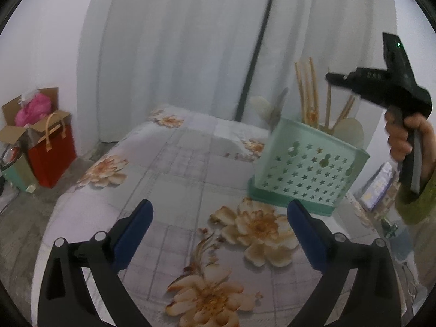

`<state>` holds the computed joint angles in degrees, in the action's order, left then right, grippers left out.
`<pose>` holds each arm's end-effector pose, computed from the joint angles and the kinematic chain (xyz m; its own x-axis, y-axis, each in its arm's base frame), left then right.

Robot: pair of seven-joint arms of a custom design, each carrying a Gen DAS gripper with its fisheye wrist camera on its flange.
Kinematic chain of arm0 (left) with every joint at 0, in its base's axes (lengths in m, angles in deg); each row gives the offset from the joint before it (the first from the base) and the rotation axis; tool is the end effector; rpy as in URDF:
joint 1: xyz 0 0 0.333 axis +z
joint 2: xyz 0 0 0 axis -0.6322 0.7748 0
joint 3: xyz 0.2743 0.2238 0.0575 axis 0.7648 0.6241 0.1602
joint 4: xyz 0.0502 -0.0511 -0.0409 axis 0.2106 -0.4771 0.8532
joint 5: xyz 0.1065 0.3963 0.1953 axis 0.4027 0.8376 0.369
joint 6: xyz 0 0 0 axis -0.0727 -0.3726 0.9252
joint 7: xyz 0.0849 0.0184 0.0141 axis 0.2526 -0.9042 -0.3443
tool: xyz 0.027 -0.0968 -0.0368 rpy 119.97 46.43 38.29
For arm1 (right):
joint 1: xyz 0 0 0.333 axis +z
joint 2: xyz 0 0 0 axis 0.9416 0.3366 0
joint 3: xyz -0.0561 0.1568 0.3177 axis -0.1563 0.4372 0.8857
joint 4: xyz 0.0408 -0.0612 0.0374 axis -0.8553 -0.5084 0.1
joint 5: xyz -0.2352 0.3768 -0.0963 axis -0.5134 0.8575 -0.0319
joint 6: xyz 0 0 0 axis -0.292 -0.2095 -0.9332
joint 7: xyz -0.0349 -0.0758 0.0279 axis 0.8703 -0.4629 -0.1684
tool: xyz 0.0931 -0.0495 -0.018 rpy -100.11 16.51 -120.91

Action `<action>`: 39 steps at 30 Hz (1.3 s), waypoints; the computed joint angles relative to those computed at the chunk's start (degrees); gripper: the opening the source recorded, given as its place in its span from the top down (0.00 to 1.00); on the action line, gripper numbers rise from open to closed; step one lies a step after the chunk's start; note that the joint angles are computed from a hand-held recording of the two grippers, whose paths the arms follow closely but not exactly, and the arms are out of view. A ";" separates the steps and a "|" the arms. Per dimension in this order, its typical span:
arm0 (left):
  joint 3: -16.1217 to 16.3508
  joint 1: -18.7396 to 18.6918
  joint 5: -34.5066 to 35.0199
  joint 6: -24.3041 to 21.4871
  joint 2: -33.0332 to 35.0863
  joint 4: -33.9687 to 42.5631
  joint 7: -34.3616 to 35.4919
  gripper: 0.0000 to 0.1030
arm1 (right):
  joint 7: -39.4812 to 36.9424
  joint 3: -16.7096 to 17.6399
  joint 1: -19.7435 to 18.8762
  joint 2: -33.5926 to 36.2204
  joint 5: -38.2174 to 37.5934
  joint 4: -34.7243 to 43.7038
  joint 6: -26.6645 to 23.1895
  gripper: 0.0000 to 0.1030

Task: Organize utensils
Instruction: 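Lower the chopstick into the green holder and open the right tool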

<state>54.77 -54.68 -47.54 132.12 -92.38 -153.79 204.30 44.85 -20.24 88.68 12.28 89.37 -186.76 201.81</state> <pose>0.5543 -0.1433 0.5624 -0.3715 -0.9015 0.2221 -0.5311 0.0101 -0.8473 0.5674 0.0792 0.6753 0.1912 -0.9727 -0.1317 -0.4791 0.0247 -0.8774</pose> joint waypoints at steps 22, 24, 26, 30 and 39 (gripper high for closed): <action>-5.74 8.74 -12.25 -27.68 17.29 22.82 5.92 0.06 | -0.79 -14.79 10.76 -11.64 4.08 -19.33 -3.46 0.30; -6.48 9.20 -12.55 -28.88 18.89 24.89 4.68 0.06 | -4.04 -15.88 11.99 -10.38 6.86 -19.34 -2.66 0.30; -7.07 9.84 -12.16 -31.15 20.39 26.68 3.31 0.06 | -5.86 -14.90 11.35 -8.79 7.76 -18.63 -2.31 0.30; -8.36 10.51 -10.18 -32.57 22.99 29.59 0.20 0.06 | -8.03 -10.56 7.90 -5.67 7.37 -17.76 -0.70 0.30; -9.46 11.46 -8.12 -32.80 22.26 29.07 -4.22 0.06 | 1.56 -1.20 -0.77 -4.69 -0.36 -19.10 2.43 0.31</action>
<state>45.30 -43.22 -55.66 99.32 -70.11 -124.72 200.07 46.41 -21.44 87.92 7.59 89.02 -205.86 204.24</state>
